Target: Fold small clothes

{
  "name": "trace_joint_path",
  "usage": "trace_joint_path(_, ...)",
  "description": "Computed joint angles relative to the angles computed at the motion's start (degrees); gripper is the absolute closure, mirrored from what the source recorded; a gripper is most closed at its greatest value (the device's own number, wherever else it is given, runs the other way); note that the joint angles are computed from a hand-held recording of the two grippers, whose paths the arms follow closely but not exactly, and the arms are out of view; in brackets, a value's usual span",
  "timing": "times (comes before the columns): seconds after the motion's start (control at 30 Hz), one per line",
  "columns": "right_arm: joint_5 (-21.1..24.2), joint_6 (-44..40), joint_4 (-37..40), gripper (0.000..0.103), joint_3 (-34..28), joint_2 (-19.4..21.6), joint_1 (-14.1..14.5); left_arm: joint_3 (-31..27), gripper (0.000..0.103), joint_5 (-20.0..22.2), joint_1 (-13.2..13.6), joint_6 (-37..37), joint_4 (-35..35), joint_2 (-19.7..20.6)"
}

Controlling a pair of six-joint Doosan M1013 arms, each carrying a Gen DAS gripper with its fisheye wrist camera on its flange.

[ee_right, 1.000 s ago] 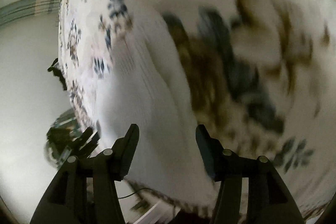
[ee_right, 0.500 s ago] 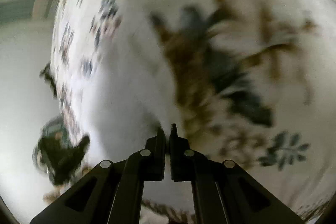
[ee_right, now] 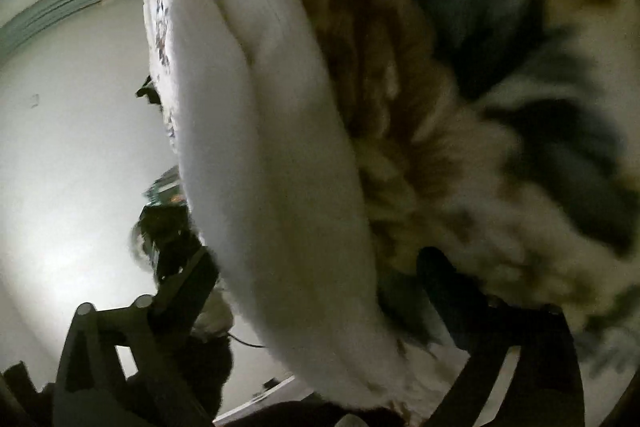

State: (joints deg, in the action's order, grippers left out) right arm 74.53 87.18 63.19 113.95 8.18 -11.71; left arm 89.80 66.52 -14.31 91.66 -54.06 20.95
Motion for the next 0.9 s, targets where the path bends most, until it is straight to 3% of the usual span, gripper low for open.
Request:
trace_joint_path(0.2, 0.51, -3.92, 6.05, 0.000, 0.04, 2.36, 0.91, -1.27, 0.031, 0.78, -0.66, 2.44, -3.62, 2.03)
trace_joint_path(0.43, 1.55, -3.38, 5.13, 0.000, -2.67, 4.41, 3.21, -2.19, 0.031, 1.20, -1.22, 3.69, -4.14, 2.78)
trace_joint_path(0.63, 0.21, -1.87, 6.47, 0.000, -2.49, 4.21, 3.50, -2.52, 0.031, 0.88, -1.61, 4.80, -5.09, 3.05)
trace_joint_path(0.73, -0.88, -1.63, 5.62, 0.009, -2.58, 3.60, 3.99, -2.66, 0.034, 0.07, -2.12, 5.58, -4.54, 2.83)
trace_joint_path(0.77, -1.36, -1.20, 4.94, 0.014, -2.58, 3.35, 4.10, -2.76, 0.035, -0.12, -2.23, 5.91, -4.41, 2.77)
trace_joint_path(0.8, -2.07, -0.48, 3.85, 0.025, -2.59, 2.98, 4.21, -2.96, 0.051, -0.37, -2.42, 5.89, -3.44, 2.65)
trace_joint_path(0.83, -3.13, 0.25, 3.10, 0.031, -2.31, 2.38, 4.24, -3.14, 0.060, -0.39, -2.47, 5.69, -2.90, 2.71)
trace_joint_path(0.9, -5.07, 0.61, 3.15, 0.038, -1.51, 1.24, 4.30, -3.18, 0.068, -0.55, -2.45, 5.74, -3.08, 2.66)
